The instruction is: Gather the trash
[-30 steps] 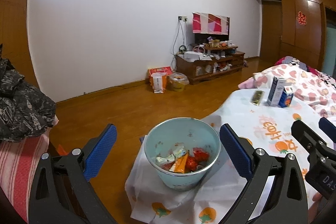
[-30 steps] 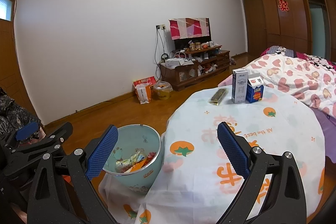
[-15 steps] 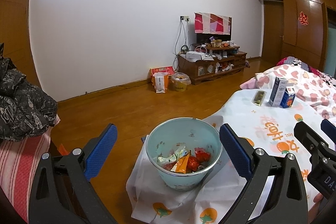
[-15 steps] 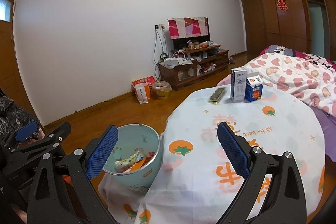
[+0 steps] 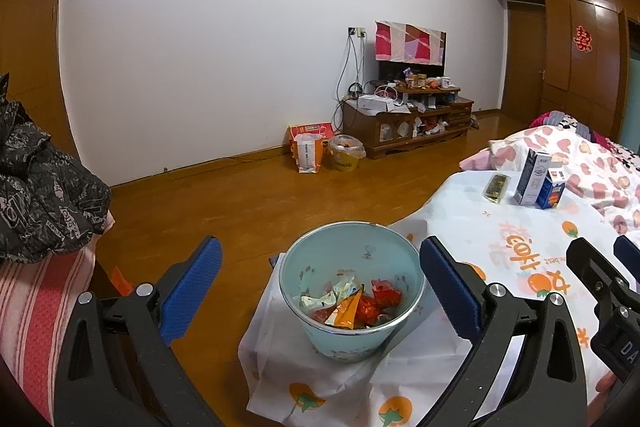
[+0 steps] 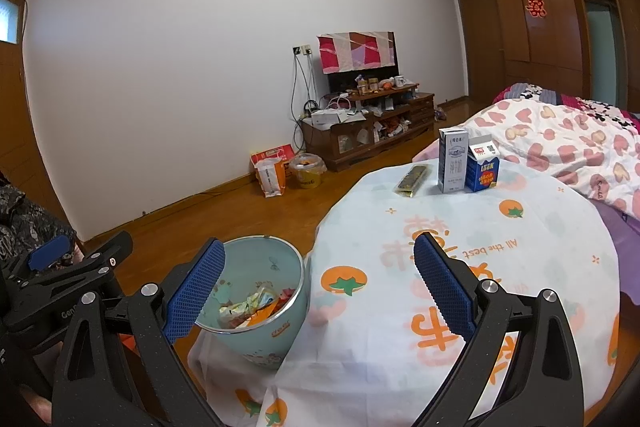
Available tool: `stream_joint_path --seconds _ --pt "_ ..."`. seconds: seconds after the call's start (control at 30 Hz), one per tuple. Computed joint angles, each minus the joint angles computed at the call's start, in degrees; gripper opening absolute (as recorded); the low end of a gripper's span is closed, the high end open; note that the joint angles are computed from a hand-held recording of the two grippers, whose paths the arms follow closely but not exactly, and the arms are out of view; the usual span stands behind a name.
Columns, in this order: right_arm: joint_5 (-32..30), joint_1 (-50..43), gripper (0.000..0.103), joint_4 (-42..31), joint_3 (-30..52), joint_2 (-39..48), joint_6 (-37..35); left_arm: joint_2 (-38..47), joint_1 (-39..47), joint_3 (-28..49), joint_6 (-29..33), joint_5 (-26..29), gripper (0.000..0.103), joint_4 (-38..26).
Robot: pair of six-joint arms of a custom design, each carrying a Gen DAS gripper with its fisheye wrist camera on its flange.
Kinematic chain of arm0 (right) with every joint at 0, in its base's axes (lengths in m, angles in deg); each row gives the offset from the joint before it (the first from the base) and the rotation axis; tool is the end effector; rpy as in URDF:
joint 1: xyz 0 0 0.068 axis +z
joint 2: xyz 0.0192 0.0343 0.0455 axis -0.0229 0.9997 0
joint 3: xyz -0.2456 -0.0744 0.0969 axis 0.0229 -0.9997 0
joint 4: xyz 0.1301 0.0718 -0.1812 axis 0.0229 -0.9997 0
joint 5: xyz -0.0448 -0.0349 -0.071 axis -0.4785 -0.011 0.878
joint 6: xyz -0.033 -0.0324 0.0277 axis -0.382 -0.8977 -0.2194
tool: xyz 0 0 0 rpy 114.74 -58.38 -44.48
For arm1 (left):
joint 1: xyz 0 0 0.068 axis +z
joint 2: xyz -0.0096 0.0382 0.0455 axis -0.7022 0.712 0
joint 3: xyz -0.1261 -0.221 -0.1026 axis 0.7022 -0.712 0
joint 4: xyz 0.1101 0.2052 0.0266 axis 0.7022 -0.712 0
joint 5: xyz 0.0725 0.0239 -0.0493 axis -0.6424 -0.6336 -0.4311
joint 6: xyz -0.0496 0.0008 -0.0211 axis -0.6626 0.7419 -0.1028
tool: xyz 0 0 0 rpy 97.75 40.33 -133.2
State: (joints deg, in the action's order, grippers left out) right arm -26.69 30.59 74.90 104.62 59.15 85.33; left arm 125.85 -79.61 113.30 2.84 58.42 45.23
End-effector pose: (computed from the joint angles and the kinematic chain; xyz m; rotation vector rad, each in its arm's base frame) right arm 0.2539 0.1335 0.2893 0.3337 1.9729 0.0265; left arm 0.3310 -0.2134 0.2938 0.1595 2.0622 -0.0386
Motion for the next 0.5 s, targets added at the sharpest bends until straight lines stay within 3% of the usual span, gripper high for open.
stream_joint_path --seconds 0.5 --pt "-0.05 -0.02 0.094 0.01 -0.03 -0.02 0.00 -0.16 -0.35 -0.21 0.14 -0.67 0.097 0.33"
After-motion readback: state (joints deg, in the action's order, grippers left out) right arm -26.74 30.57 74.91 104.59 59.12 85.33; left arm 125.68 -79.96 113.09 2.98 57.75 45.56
